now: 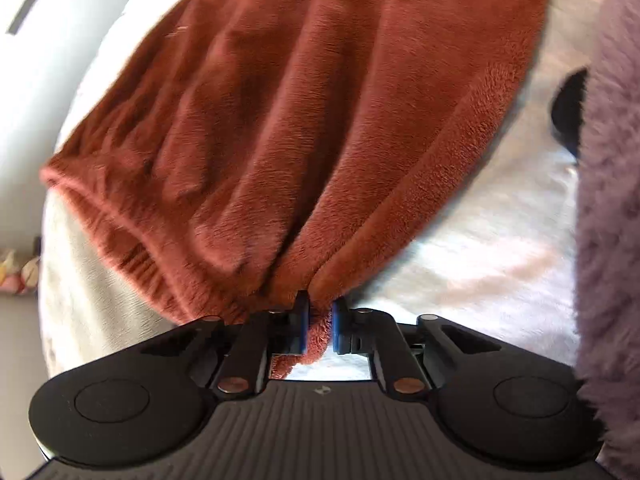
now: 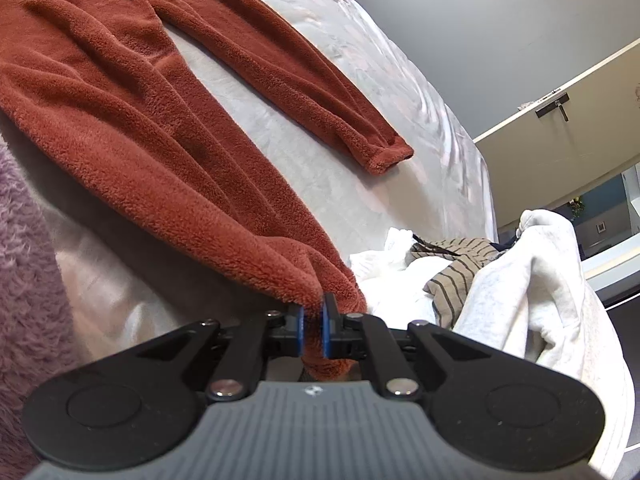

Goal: Fold clothes

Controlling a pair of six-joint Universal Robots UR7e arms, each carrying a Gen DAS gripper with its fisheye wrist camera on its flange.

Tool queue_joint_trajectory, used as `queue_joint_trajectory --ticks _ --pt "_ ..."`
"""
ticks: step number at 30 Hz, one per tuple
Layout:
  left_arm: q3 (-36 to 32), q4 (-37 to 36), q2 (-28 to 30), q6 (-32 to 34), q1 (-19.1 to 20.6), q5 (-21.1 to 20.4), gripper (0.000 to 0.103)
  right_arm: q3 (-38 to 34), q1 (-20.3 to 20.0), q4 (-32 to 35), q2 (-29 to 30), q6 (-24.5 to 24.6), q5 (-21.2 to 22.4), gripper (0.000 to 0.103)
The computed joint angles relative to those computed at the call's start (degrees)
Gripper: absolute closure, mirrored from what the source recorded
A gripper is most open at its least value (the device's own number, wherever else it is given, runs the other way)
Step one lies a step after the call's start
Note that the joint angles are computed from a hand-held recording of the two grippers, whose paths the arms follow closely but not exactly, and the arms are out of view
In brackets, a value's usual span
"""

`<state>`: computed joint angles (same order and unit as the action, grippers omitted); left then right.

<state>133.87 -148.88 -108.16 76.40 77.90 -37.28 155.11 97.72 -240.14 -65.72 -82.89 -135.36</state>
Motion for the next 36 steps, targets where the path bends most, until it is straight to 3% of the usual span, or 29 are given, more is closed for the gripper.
queue_joint_trajectory --ticks 3,5,9,12,16,19,21,25,30,36 --pt "-0.90 2.72 -1.80 -6.51 -1.90 -0.63 0.098 -0.79 0.85 -3.10 1.23 -0.42 -0.27 0.094" --pt "0.67 5.19 -2.10 -15.38 -7.23 0.33 0.098 -1.78 1.62 -3.98 0.97 0.09 -0.23 0.094" --pt "-0.37 6.93 -6.60 -18.52 -8.89 -1.24 0.098 -5.02 3.59 -2.58 -0.28 2.06 -1.16 0.094" --pt "-1.87 14.86 -9.97 -27.50 -14.25 0.72 0.099 -8.85 5.12 -1.60 0.08 1.97 -2.10 0.094" --pt "-6.52 15.88 -4.61 -33.86 -16.35 2.88 0.099 -15.85 5.97 1.65 1.72 0.51 -3.23 0.094" --pt "-11.08 13.13 2.64 -34.74 -15.19 4.56 0.099 -21.83 5.85 7.13 2.97 1.23 -3.87 0.094" --pt "-14.01 16.97 5.02 -38.06 -16.20 7.47 0.099 -25.73 5.32 11.51 3.91 2.31 -3.91 0.094" --pt "-19.13 16.97 12.23 -40.02 -14.93 11.14 0.099 -33.64 4.10 18.51 6.96 2.34 -3.12 0.094" --pt "-24.96 13.01 21.50 -38.09 -12.16 13.71 0.099 -43.89 1.89 26.09 12.66 0.88 -2.15 0.094" --pt "-31.26 -0.49 34.47 -28.21 -6.72 15.11 0.099 -54.31 -1.82 34.44 20.36 1.31 -4.06 0.094"
